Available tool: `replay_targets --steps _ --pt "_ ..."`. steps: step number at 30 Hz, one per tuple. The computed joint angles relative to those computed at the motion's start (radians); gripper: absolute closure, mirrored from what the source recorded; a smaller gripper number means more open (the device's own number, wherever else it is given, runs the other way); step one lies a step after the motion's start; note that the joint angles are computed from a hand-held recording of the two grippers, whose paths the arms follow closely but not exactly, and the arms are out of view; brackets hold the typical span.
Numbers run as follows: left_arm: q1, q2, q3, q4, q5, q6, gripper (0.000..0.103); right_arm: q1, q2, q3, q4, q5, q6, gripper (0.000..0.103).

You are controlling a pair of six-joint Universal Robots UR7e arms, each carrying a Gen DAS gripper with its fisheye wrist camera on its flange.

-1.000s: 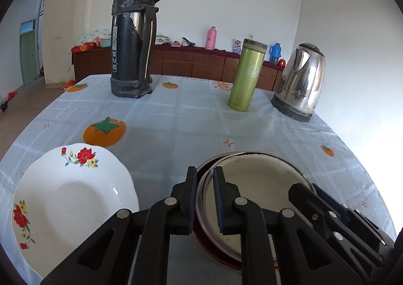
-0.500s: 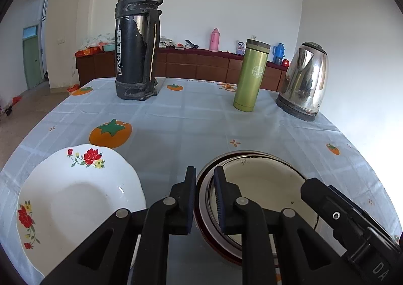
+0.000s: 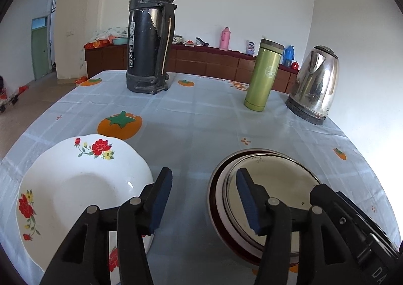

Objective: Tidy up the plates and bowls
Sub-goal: 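Move both tools to the rim of the steel bowl stack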

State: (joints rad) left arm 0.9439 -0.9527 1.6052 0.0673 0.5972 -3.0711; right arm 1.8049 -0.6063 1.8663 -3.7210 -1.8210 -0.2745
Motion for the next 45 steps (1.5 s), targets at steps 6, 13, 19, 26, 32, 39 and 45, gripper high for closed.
replay_targets --steps 6,13,19,26,32,39,45 --pt "-0.008 -0.006 0.019 -0.024 -0.027 0.012 0.036 -0.004 -0.001 -0.001 0.004 -0.006 0.012 0.036" --pt "-0.013 -0.013 0.030 -0.035 -0.043 0.020 0.034 -0.004 -0.002 0.002 -0.008 -0.007 0.013 0.034" --pt "-0.019 -0.008 0.036 -0.049 -0.064 0.049 0.033 -0.004 -0.004 0.005 -0.013 -0.004 0.013 0.030" --pt "-0.030 -0.008 0.052 -0.083 -0.087 0.098 0.030 0.003 0.003 0.004 -0.027 -0.017 -0.013 0.026" --pt "-0.042 -0.023 0.083 -0.133 -0.106 0.137 0.027 0.009 0.011 0.012 -0.086 -0.021 -0.023 0.012" --pt "-0.061 -0.036 0.122 -0.213 -0.138 0.218 0.027 0.011 0.012 0.018 -0.121 -0.024 -0.017 0.008" --pt "-0.073 -0.046 0.147 -0.257 -0.161 0.247 0.027 0.014 0.011 0.029 -0.157 -0.024 -0.018 0.007"
